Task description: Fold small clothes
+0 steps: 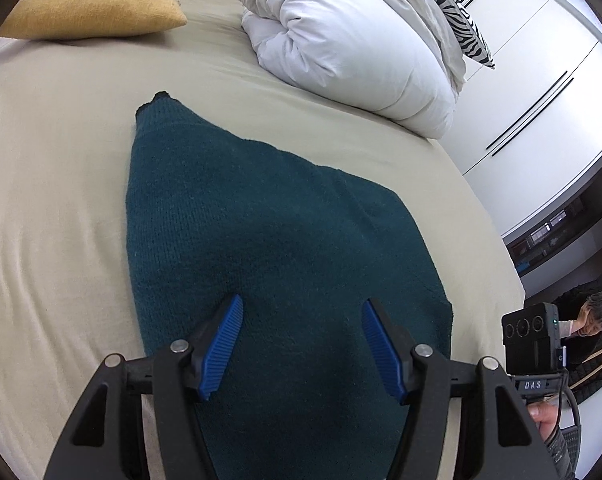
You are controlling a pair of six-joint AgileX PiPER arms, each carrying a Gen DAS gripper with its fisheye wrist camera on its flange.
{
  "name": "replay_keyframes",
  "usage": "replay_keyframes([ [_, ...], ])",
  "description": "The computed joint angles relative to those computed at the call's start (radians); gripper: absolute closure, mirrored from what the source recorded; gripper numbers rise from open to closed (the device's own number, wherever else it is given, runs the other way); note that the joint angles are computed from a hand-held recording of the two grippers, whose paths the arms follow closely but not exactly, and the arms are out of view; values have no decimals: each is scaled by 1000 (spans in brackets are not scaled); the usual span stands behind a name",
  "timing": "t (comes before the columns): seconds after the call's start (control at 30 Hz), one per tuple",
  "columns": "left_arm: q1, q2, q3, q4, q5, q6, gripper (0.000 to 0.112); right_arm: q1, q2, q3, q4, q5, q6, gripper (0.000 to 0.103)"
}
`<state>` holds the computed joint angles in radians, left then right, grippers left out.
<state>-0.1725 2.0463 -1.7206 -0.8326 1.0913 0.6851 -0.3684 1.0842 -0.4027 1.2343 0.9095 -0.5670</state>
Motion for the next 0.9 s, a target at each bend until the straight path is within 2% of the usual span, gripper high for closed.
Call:
replay_keyframes([
  [0.07,4,0,-5,-3,8,-1,49,-7,-32,-15,-55,14,51,99],
  [0.2,14,-35,-6,3,6,-22,51,61,-55,-156,-231,7,217,91],
  [0.3,21,-47,-19,-14,-17,-13,51,14,4,-252,-182,32,157,90],
  [0.37,7,-11,-80,29,-5,-55,51,44,96,-330,-129,2,119,87],
  [0.43,-3,35,-136,62,16,-94,51,96,204,-402,-66,-50,75,76],
  [0.47,-4,52,-150,64,18,-101,51,82,262,-447,-44,-35,59,72],
  [0.53,-3,78,-168,58,23,-103,52,121,359,-517,1,-61,48,55],
  [0.57,-4,81,-166,56,22,-101,52,132,409,-565,5,-61,55,52],
  [0.7,-22,87,-174,96,16,-110,52,200,588,-745,-141,-111,223,53],
  [0.9,-49,77,-160,152,-10,-102,53,107,579,-673,29,-138,102,56],
])
